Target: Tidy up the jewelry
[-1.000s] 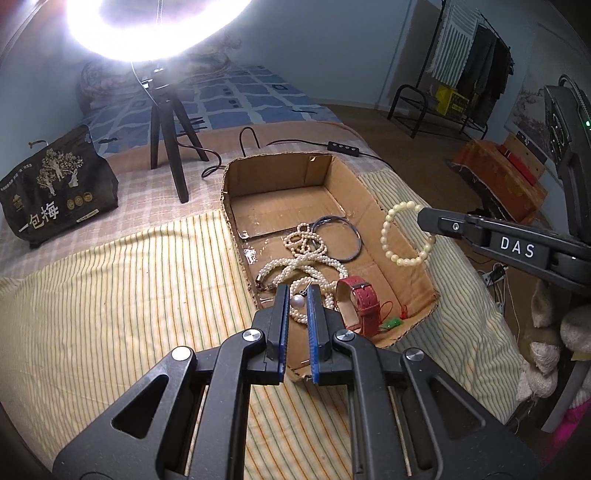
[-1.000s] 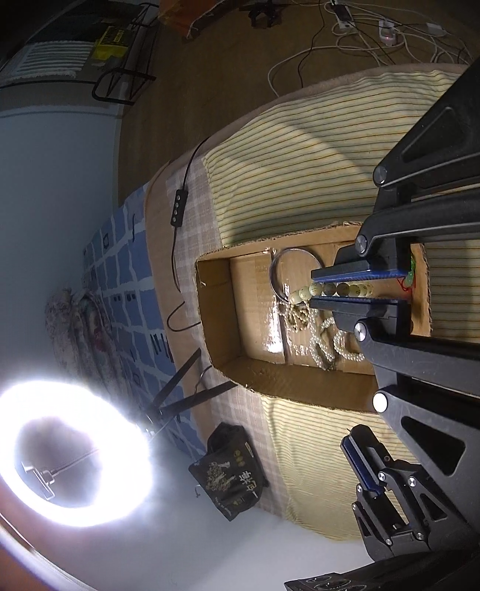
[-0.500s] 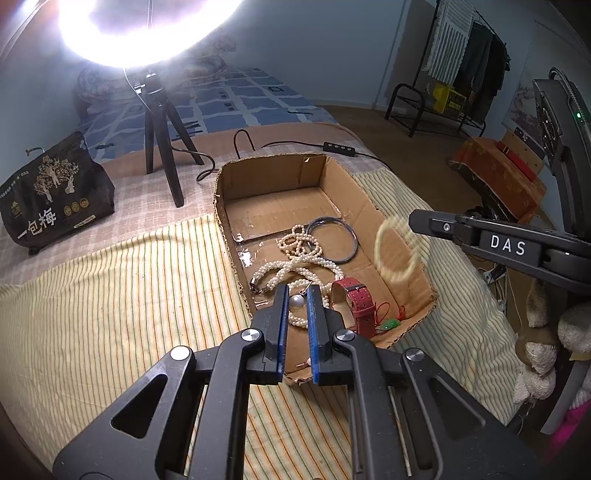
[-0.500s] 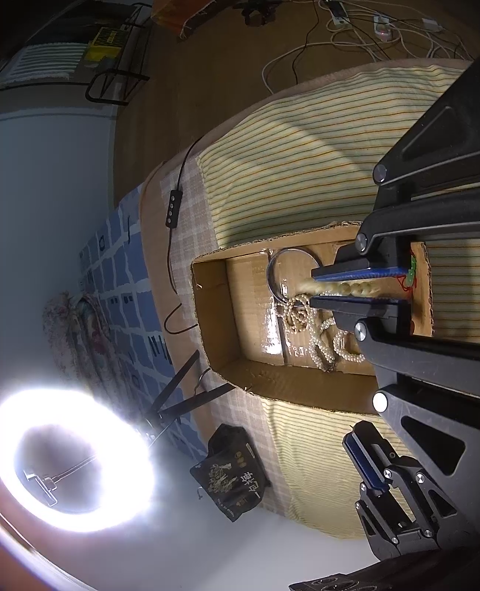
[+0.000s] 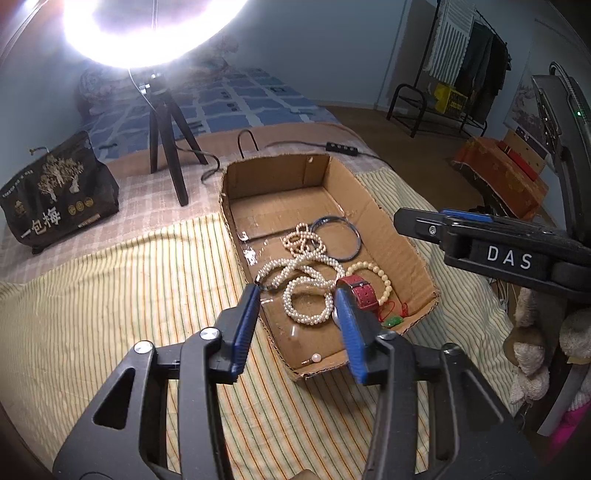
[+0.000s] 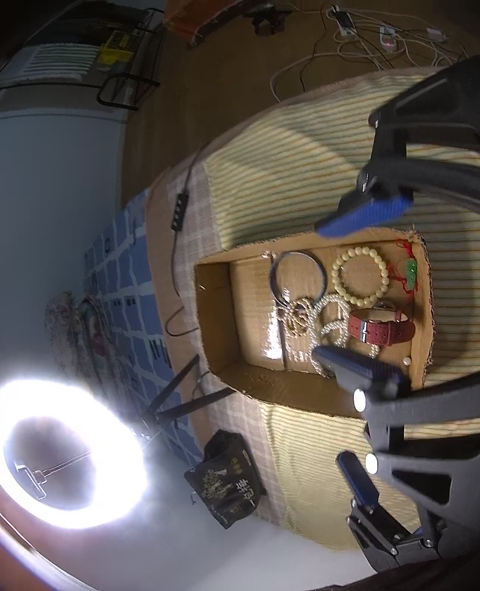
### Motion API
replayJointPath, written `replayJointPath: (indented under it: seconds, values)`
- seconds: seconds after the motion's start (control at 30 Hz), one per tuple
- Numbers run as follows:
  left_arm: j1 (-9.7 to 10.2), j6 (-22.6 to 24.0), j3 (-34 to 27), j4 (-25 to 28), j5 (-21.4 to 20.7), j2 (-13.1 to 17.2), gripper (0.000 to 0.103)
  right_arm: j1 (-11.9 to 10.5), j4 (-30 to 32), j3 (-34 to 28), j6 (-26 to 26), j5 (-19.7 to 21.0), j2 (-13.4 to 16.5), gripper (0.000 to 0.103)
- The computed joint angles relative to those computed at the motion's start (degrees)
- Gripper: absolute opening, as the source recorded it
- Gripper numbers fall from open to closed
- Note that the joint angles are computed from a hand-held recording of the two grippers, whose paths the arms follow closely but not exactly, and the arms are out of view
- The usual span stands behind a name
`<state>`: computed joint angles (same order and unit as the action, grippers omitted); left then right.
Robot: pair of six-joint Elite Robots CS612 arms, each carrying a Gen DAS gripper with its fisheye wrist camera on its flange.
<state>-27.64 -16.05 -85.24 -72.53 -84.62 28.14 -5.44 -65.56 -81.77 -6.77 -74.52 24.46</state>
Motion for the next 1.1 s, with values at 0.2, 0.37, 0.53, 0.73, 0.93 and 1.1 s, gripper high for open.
replayJointPath:
  seconds: [0.2,0.37,0.53,0.73,0.93,1.1]
  values:
    - [-0.19,0.7,-0.7,0.3,1.0,0.1,0.044,0.0,-1.3,-0.5,0.7,-0.8,0.1,0.074]
    - [-0.25,0.9,-1.4,0.3,1.3,0.2,0.044,0.0,-1.2,-0.7,0.7,-1.1,0.1,0.074]
    - [-0.14,1.0,-2.1,0.0,1.4,0.3,0.044,0.0,-1.3,-1.4,0.9,-1.3,0.3,0.075]
    - [0.08,1.4,-3.6,0.4,1.9,0.5,0.044,0.1,-1.4,-2.4,1.5,-1.7,0.5,0.075]
    - [-0.03,2.3,-5.6,0.8,3.1,0.8,0.044,0.4,-1.7,-3.6,0.8,-2.8,0.7,0.075]
    - [-0.17,2.4,-7.6,0.5,4.0,1.0,0.044,0.7,-2.4,-5.3,0.6,-3.3,0.9,0.077]
